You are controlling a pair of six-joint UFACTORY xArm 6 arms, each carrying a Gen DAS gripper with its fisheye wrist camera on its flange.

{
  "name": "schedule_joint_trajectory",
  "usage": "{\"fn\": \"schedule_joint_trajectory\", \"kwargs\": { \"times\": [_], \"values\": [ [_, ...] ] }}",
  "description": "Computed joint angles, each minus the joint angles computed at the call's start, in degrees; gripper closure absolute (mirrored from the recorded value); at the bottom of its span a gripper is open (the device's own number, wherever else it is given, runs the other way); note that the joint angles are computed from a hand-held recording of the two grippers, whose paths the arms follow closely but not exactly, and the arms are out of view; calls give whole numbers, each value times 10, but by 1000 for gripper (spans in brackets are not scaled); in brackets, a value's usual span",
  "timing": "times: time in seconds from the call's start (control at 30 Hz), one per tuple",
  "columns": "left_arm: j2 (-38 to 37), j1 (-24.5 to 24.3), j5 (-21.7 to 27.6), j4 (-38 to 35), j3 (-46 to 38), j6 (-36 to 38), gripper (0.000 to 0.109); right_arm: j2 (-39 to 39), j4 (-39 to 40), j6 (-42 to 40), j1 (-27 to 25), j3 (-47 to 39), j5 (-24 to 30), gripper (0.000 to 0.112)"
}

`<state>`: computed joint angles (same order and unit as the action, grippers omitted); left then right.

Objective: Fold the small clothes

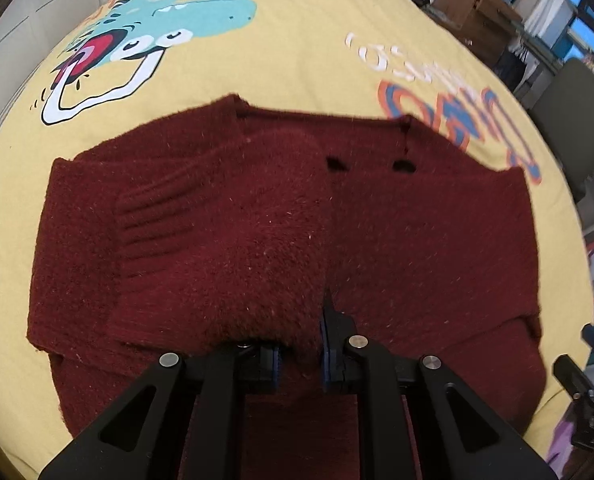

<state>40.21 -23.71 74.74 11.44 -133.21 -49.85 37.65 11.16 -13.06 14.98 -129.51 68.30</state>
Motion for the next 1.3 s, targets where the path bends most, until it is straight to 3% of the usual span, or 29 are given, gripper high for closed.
{"fn": "schedule_joint_trajectory", "kwargs": {
  "times": [0.07,0.13,0.23,0.37,0.4,0.53,0.67,0.97,1.17,1.3],
  "values": [
    [14,-2,17,3,-18,3,94,-7,4,-2,0,13,-5,10],
    [-6,2,-14,-10,27,-1,94,-12,6,0,-1,24,-9,10],
    [-13,5,-20,-26,45,7,91,-16,4,-1,-2,32,-11,10],
    [-14,11,-8,-48,43,22,78,-23,9,0,-6,42,-16,10],
    [-12,13,3,-53,36,22,70,-27,12,-2,-7,48,-20,10],
    [-45,22,-5,-71,71,24,21,-39,16,-4,-10,65,-29,10],
    [-105,28,-25,-71,150,47,8,-44,16,-5,-10,71,-31,10],
    [-301,53,-97,-31,408,41,7,-62,13,-10,-2,95,-35,10],
    [-379,76,-65,1,517,28,7,-64,9,-13,10,94,-32,10],
    [-409,80,-77,24,576,-3,7,-60,4,-16,18,89,-24,10]
  ]
}}
